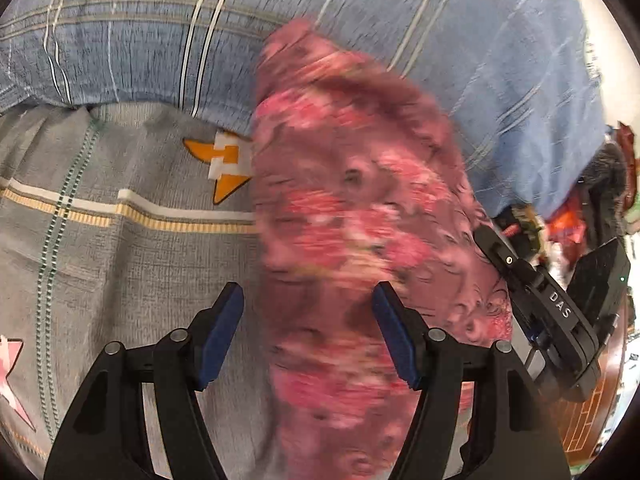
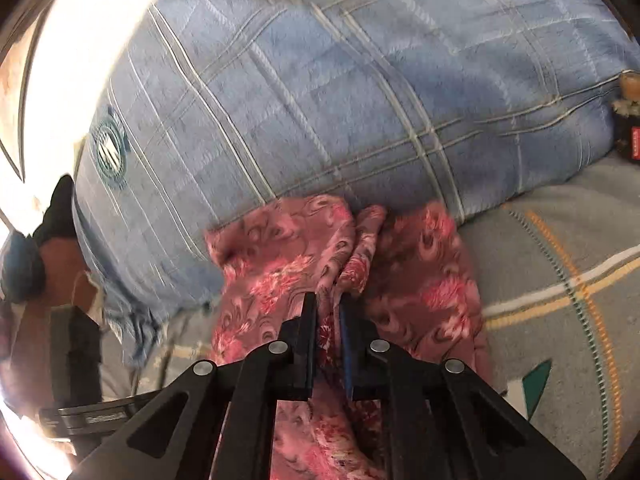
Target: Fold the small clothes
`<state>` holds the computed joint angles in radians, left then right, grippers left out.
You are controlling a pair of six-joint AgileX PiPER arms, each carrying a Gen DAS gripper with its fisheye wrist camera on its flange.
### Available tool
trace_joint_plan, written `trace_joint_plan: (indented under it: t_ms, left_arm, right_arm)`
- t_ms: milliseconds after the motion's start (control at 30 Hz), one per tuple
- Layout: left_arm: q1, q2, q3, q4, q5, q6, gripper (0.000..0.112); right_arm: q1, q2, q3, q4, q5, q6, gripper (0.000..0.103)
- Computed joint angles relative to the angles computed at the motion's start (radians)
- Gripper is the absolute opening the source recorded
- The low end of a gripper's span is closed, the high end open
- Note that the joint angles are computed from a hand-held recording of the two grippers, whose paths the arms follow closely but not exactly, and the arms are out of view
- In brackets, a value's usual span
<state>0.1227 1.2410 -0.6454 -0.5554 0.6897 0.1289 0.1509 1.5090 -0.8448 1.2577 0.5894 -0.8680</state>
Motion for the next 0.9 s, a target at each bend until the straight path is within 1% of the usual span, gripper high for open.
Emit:
trace_joint_plan:
  t_ms: [33,67,100,167,200,233,267,300,333,367,400,467,500,533,567,600,633,667,700,733,767,800,833,867,900]
  left_arm:
    - [-0.010,0.034,-0.006,0.007,-0.002,-0.009,0.067]
    - [-0.005,0.053,-0.007,-0.010,0.004,0.011,0.067]
    - [0.008,0.048,-0.001,-0.026,0.015,0.033,0.067]
    - [0.049,0.003,0.017,-0.048,0.039,0.105,0.067]
    - [0.077,-0.017,0.027,-0.059,0.050,0.142,0.067]
    - [0.114,-0.042,0.041,-0.081,0.067,0.193,0.067]
    - [0.145,-0.054,0.044,-0.099,0.091,0.227,0.067]
    - [0.189,-0.054,0.054,-0.134,0.120,0.282,0.067]
    - [0.213,-0.045,0.058,-0.159,0.137,0.314,0.067]
    - [0.240,-0.034,0.062,-0.185,0.157,0.346,0.067]
    - [0.253,-0.022,0.067,-0.210,0.172,0.365,0.067]
    - [0.284,0.013,0.069,-0.272,0.218,0.420,0.067]
    - [0.286,0.039,0.076,-0.319,0.241,0.455,0.067]
    - [0.302,0.049,0.083,-0.337,0.269,0.479,0.067]
    - [0.289,0.068,0.088,-0.362,0.282,0.491,0.070]
    - [0.263,0.061,0.084,-0.365,0.271,0.468,0.074]
    - [0.242,0.042,0.091,-0.374,0.247,0.461,0.080]
    - [0.216,0.033,0.089,-0.366,0.227,0.435,0.081]
    - [0.193,0.026,0.086,-0.351,0.205,0.403,0.080]
    - [0.188,0.018,0.086,-0.344,0.200,0.389,0.080]
    - [0.166,0.012,0.084,-0.337,0.177,0.360,0.067]
    - [0.111,0.007,0.072,-0.298,0.132,0.292,0.057]
    - [0.081,-0.016,0.059,-0.221,0.114,0.225,0.040]
    - [0.071,-0.034,0.050,-0.178,0.113,0.198,0.029]
    - [0.070,-0.059,0.053,-0.157,0.111,0.190,0.027]
  right_arm:
    - [0.006,0.045,-0.018,-0.063,-0.017,0.068,0.009]
    - [0.008,0.086,-0.028,-0.095,-0.022,0.097,0.010]
    - [-0.008,0.098,-0.028,-0.087,0.000,0.086,0.010]
    - [-0.051,0.057,0.007,-0.007,0.039,0.003,0.012]
    - [-0.084,0.035,0.025,0.027,0.071,-0.027,0.017]
    - [-0.131,0.018,0.042,0.059,0.109,-0.052,0.017]
    - [-0.185,0.018,0.051,0.083,0.157,-0.070,0.023]
    - [-0.238,0.032,0.052,0.089,0.209,-0.077,0.037]
    - [-0.263,0.041,0.049,0.074,0.226,-0.071,0.044]
    - [-0.267,0.047,0.041,0.054,0.220,-0.057,0.051]
    - [-0.271,0.056,0.040,0.046,0.222,-0.065,0.051]
    - [-0.290,0.095,0.038,0.055,0.292,-0.107,0.053]
    - [-0.277,0.120,0.043,0.071,0.319,-0.127,0.061]
    - [-0.247,0.141,0.034,0.062,0.323,-0.132,0.063]
    - [-0.217,0.132,0.035,0.056,0.287,-0.158,0.062]
    - [-0.182,0.121,0.033,0.051,0.257,-0.180,0.070]
    - [-0.147,0.128,0.024,0.051,0.252,-0.195,0.073]
    - [-0.109,0.121,0.022,0.047,0.211,-0.192,0.075]
    - [-0.068,0.113,0.019,0.034,0.157,-0.173,0.075]
    - [-0.024,0.103,0.017,0.009,0.096,-0.145,0.072]
    - [0.000,0.093,0.018,-0.015,0.055,-0.125,0.056]
    - [0.021,0.091,0.014,-0.037,0.031,-0.111,0.040]
    - [0.035,0.075,0.028,-0.018,0.012,-0.125,0.038]
    - [0.050,0.055,0.041,-0.004,-0.009,-0.137,0.031]
    - [0.064,0.033,0.057,0.002,-0.030,-0.148,0.029]
